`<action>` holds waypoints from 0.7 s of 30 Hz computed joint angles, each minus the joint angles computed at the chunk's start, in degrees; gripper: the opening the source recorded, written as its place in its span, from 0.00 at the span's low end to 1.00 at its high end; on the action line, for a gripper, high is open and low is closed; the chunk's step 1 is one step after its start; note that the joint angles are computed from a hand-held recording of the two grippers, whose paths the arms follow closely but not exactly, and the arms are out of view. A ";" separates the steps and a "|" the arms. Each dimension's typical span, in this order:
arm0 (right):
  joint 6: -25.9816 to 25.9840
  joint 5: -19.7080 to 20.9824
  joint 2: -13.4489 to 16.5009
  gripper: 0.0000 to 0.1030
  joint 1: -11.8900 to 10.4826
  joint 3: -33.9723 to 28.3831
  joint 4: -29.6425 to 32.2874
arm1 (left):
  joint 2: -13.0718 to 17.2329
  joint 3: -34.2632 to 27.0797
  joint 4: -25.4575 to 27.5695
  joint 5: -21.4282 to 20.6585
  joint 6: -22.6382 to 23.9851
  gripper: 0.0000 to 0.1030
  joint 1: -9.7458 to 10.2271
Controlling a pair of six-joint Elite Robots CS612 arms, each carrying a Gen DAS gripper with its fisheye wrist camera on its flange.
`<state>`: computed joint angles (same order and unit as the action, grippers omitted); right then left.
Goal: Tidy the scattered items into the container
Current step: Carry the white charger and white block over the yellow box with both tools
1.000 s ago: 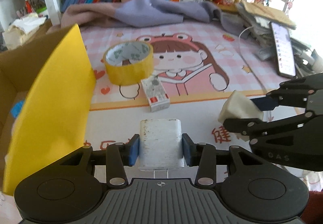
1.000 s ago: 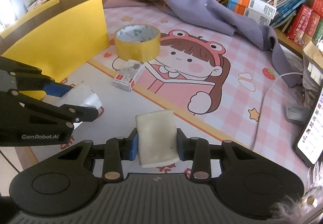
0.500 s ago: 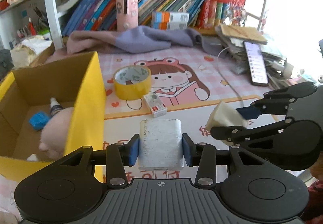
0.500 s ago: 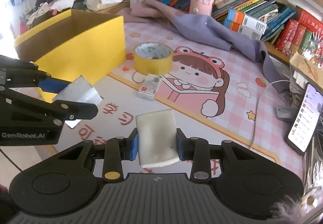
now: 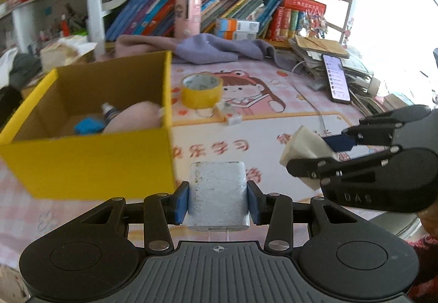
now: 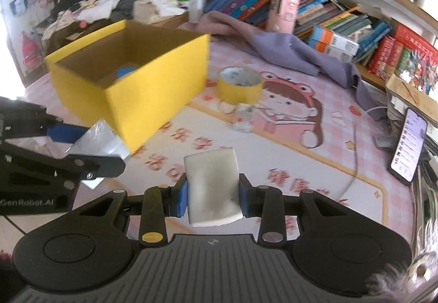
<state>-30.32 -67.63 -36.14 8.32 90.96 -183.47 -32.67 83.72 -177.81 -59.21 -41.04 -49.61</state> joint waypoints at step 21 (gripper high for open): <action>-1.02 -1.45 -4.62 0.32 5.25 12.81 -7.97 | -6.40 17.39 -8.67 1.84 -7.10 0.40 -3.02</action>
<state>-31.33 -69.08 -40.76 13.57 103.77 -191.43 -39.07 101.11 -186.47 -57.37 -48.14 -52.63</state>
